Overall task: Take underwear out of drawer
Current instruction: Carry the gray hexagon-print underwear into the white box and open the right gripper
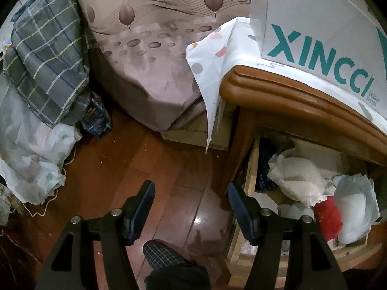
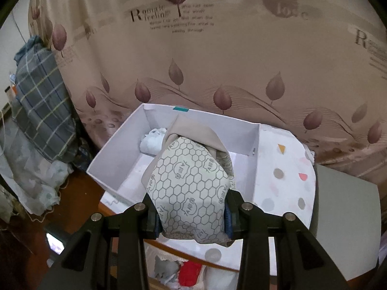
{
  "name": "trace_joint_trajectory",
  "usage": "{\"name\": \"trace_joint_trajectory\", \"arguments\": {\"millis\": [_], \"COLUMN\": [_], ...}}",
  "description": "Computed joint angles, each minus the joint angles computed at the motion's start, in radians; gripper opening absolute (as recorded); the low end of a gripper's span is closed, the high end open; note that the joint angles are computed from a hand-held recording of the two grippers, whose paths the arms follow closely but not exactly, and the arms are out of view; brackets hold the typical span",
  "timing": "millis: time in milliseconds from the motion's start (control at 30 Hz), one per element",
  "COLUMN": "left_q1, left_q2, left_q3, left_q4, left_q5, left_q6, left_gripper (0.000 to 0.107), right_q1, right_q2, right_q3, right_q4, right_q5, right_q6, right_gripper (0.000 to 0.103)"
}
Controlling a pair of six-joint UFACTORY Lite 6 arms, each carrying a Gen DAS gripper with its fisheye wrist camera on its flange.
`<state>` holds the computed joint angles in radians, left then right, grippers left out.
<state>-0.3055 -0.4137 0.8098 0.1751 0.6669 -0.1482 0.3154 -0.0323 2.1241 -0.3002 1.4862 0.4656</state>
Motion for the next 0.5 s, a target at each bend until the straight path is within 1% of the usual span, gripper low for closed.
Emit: {"name": "trace_joint_trajectory", "arguments": {"millis": [67,367,500], "left_q1": [-0.003,-0.011,-0.004], "left_q2": [0.001,0.003,0.008], "left_q3": [0.0,0.0,0.006], "left_q4": [0.008,0.009,-0.007], "left_q5": [0.0,-0.006,-0.005], "left_q6": [-0.004,-0.002,0.013], "left_gripper": [0.065,0.065,0.065], "right_q1": [-0.016,-0.083,-0.108], "right_q2": [0.04,0.059,0.052], "right_q3": [-0.004,-0.211,-0.283], "right_q4": [0.015,0.05,0.067], "right_q5": [-0.014,-0.157,-0.199], "right_q6": [-0.017,-0.017,-0.012], "right_gripper": [0.035,0.036,0.04]}}
